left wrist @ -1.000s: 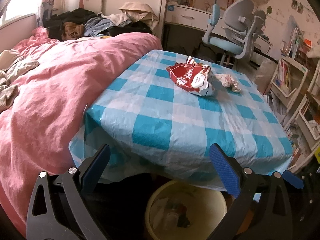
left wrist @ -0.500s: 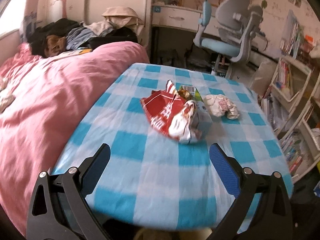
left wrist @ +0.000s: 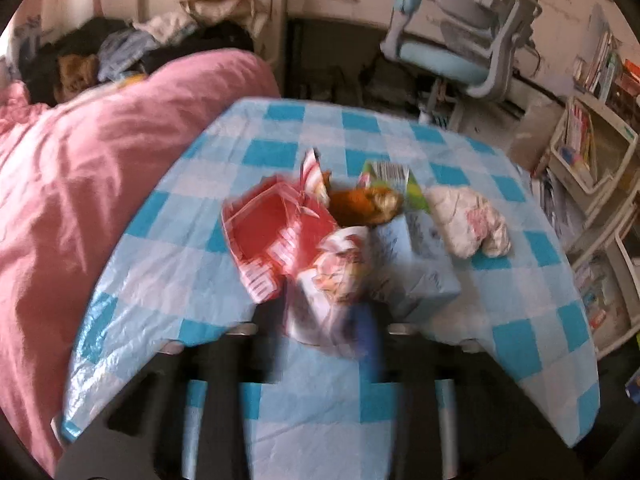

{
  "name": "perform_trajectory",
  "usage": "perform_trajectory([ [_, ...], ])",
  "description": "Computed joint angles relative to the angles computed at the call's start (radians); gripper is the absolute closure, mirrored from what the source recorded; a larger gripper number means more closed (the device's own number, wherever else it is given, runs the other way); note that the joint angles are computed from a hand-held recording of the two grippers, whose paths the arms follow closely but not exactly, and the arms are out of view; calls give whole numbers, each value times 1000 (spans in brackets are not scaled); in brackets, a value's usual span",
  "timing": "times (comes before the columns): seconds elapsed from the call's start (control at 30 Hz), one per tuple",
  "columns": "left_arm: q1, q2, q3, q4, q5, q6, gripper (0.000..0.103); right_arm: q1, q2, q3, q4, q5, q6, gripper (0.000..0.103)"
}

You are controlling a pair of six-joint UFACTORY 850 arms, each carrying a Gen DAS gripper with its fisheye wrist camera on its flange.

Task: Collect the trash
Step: 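Reach the left gripper to the red snack bag and grasp it, then lift the red bag with the left gripper while the right gripper moves toward the orange piece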

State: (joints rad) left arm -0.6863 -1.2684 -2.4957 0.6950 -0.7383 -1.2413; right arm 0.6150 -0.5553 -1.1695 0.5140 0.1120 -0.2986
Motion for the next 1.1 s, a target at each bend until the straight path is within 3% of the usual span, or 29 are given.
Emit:
perform_trajectory([
  [0.1,1,110,202,69,81,-98,89,0,0,-1,-55,1,55,9],
  [0.2,-1,214,386,138,147,-215,91,1,2,2,-55,5,57,9],
  [0.43,-28,381,679,371,188,-535,90,7,2,2,2,14,-11,9],
  [0.5,-38,400,716,427,168,-600,78,10,1,1,51,18,-63,9],
  [0.57,-47,411,734,477,134,-662,34,12,2,3,84,22,-99,9],
  [0.6,-53,413,738,516,107,-702,29,14,3,4,101,24,-116,9],
  [0.97,-26,382,696,467,179,-676,17,31,-12,-8,306,32,-344,9],
  [1.1,-20,322,603,352,154,-528,17,37,-19,-17,380,29,-428,9],
])
